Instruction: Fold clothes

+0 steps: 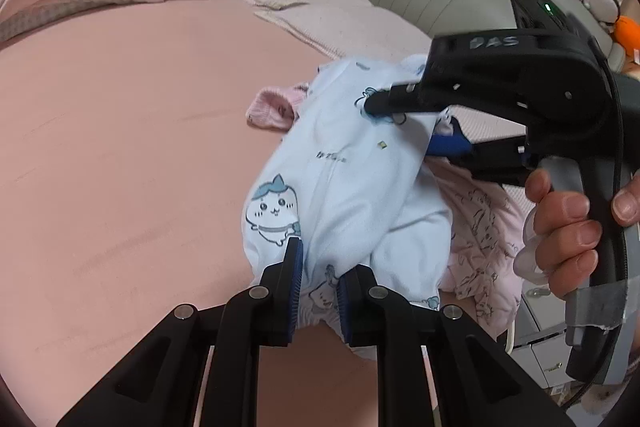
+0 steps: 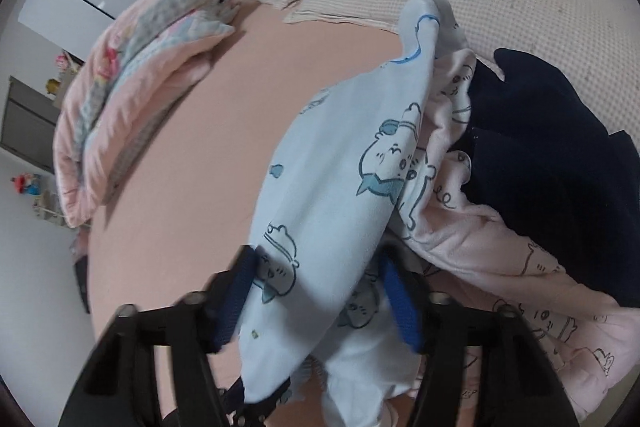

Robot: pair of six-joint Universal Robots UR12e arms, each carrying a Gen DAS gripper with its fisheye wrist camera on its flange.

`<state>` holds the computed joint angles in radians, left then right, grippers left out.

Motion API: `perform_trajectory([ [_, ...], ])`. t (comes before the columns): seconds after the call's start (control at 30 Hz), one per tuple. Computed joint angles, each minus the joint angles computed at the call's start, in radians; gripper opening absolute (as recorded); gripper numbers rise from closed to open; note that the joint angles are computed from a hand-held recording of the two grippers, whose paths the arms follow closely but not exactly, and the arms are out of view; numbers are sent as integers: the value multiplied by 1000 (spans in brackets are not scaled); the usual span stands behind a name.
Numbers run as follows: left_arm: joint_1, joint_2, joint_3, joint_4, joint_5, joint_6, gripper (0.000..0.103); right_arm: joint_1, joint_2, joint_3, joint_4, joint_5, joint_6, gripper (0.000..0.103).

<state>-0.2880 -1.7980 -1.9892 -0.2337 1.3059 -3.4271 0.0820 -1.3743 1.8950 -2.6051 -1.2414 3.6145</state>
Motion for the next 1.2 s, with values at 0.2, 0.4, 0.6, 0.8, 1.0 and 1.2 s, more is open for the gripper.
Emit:
perform_trajectory([
  [0.2, 2, 5, -3, -23, -10, 9, 14, 33, 9, -35, 52, -52, -132, 5],
  [0.4, 19, 14, -8, -58, -68, 6, 14, 77, -11, -35, -10, -95, -376, 3],
  [0.6, 25, 29, -5, -112, -45, 7, 16, 102, 1, -64, 28, -55, -457, 3],
  [0.8, 30, 48, -13, -109, -15, 11, 62, 114, -5, -63, 85, -6, -502, 3],
  [1.0, 38, 56, -11, -83, -1, 4, 64, 120, -5, -66, 122, 30, -513, 3],
  [1.2, 52, 27, -13, 0, -26, -7, 57, 125, -9, -66, 151, 48, -530, 3],
])
